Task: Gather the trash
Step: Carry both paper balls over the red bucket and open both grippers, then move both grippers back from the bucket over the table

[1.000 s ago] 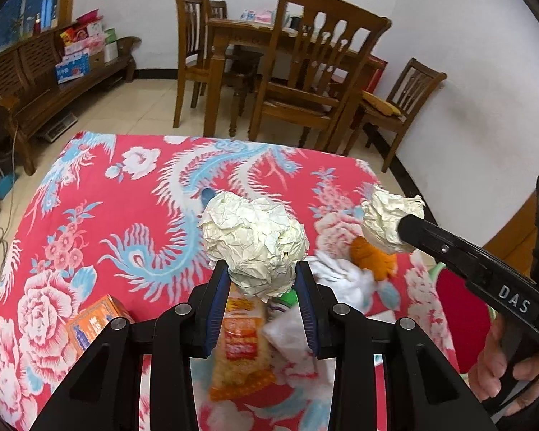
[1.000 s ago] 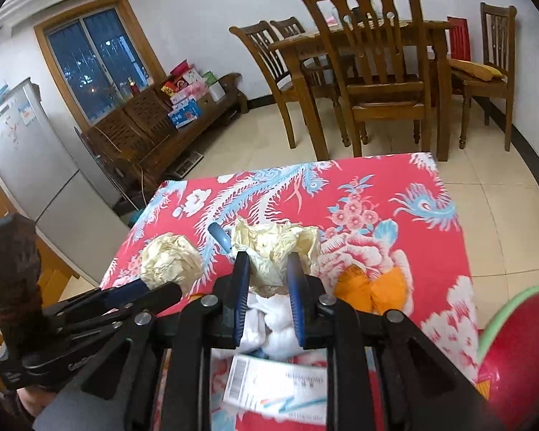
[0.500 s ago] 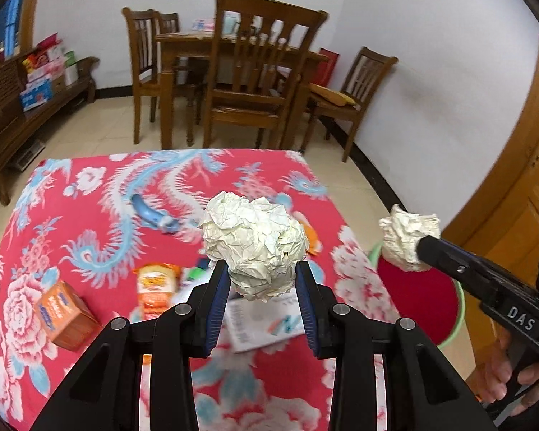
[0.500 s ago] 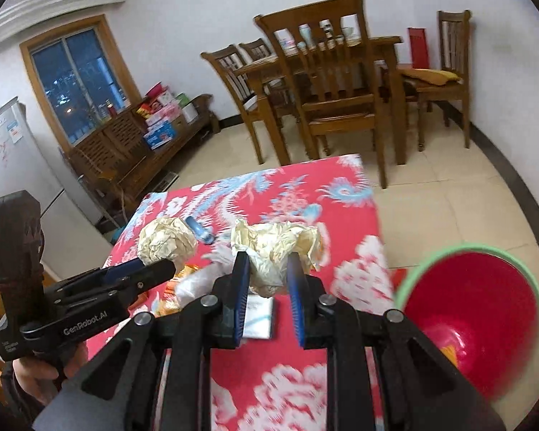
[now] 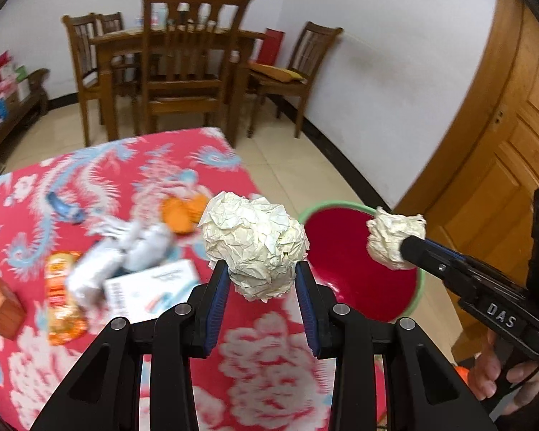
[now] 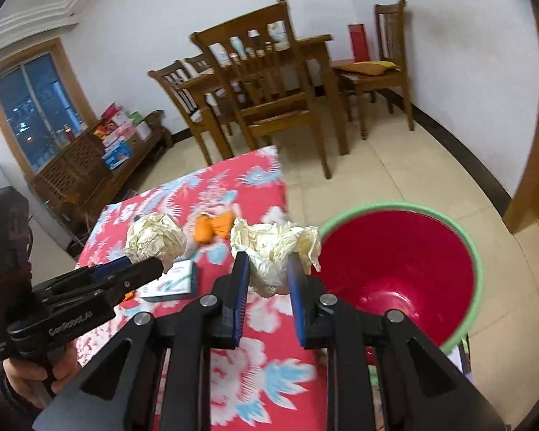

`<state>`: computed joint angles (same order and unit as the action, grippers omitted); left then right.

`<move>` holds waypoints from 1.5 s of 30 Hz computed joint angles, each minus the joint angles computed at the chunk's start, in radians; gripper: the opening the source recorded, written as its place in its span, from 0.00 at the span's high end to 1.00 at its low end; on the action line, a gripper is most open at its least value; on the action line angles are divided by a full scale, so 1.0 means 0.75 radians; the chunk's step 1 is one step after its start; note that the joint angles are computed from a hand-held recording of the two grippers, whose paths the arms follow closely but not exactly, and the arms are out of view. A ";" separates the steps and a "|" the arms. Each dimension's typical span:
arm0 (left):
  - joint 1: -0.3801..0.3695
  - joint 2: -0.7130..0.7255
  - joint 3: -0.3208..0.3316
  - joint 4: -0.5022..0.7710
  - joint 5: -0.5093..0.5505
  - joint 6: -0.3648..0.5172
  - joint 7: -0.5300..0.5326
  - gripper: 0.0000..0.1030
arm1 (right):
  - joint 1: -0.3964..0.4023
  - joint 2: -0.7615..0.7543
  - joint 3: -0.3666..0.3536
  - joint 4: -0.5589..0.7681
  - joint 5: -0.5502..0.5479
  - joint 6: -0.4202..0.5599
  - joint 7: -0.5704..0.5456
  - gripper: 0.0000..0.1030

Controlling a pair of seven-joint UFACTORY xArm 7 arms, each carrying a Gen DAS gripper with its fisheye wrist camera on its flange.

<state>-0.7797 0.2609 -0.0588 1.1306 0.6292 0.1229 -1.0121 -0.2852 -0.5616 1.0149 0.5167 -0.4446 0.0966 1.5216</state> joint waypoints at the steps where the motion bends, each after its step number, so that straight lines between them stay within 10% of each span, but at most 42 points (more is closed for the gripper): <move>1: 0.005 0.019 -0.018 0.018 -0.016 0.000 0.021 0.63 | 0.026 -0.013 -0.023 -0.022 0.010 0.014 0.003 0.77; 28: -0.130 0.509 -0.085 0.567 -0.456 0.204 0.557 0.53 | 0.165 0.017 -0.300 -0.314 -0.050 0.022 0.175 0.70; 32: -0.150 0.508 -0.065 0.566 -0.468 0.189 0.559 0.39 | 0.162 0.010 -0.312 -0.332 -0.040 -0.003 0.164 0.54; 45: -0.134 0.437 -0.034 0.465 -0.486 0.134 0.496 0.39 | 0.210 -0.048 -0.331 -0.362 0.041 -0.002 0.122 0.52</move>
<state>-0.8799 0.5889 -0.0845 1.4792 0.2649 0.2236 -0.6404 -0.1274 -0.5976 0.7665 0.2449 -0.4140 0.0953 1.6133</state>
